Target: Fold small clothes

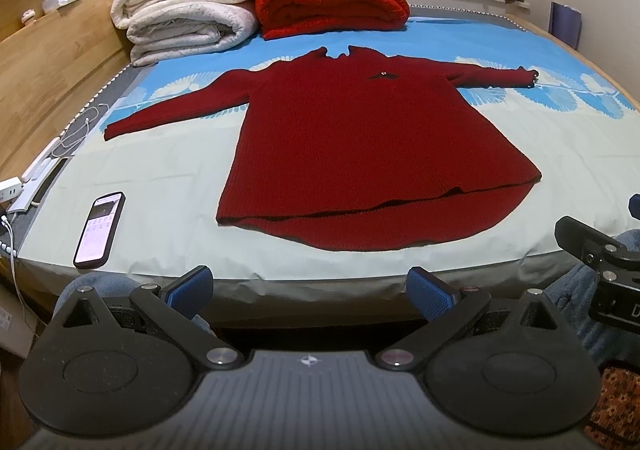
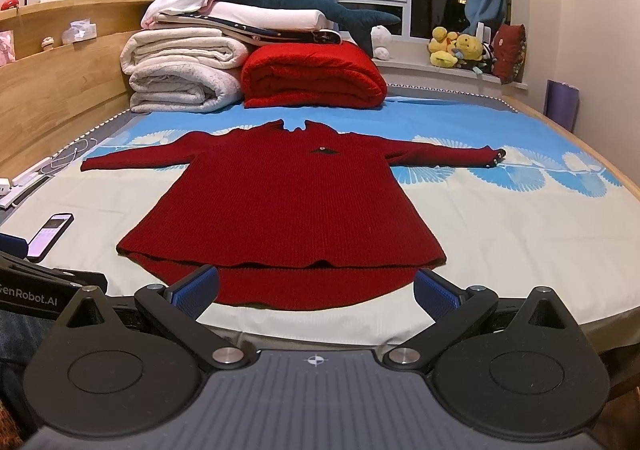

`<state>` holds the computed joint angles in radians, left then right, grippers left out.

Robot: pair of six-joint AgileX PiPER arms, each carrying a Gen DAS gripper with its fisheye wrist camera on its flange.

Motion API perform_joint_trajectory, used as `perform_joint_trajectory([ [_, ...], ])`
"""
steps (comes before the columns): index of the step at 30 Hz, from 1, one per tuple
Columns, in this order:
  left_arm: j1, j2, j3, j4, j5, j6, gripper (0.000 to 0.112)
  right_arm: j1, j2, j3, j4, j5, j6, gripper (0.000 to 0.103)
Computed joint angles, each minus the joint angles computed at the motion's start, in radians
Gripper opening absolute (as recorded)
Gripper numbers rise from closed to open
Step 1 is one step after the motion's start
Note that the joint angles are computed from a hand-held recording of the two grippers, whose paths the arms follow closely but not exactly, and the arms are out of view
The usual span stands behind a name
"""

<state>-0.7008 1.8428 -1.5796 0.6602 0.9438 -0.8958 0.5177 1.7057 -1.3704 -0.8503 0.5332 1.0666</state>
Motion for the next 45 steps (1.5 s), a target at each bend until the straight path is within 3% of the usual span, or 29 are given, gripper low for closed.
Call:
perform_joint_trajectory([
  [45,0.006,0.004,0.002,-0.004,-0.003,-0.001,0.103,-0.011,0.008,0.013,0.002,-0.018,0.001,0.102],
])
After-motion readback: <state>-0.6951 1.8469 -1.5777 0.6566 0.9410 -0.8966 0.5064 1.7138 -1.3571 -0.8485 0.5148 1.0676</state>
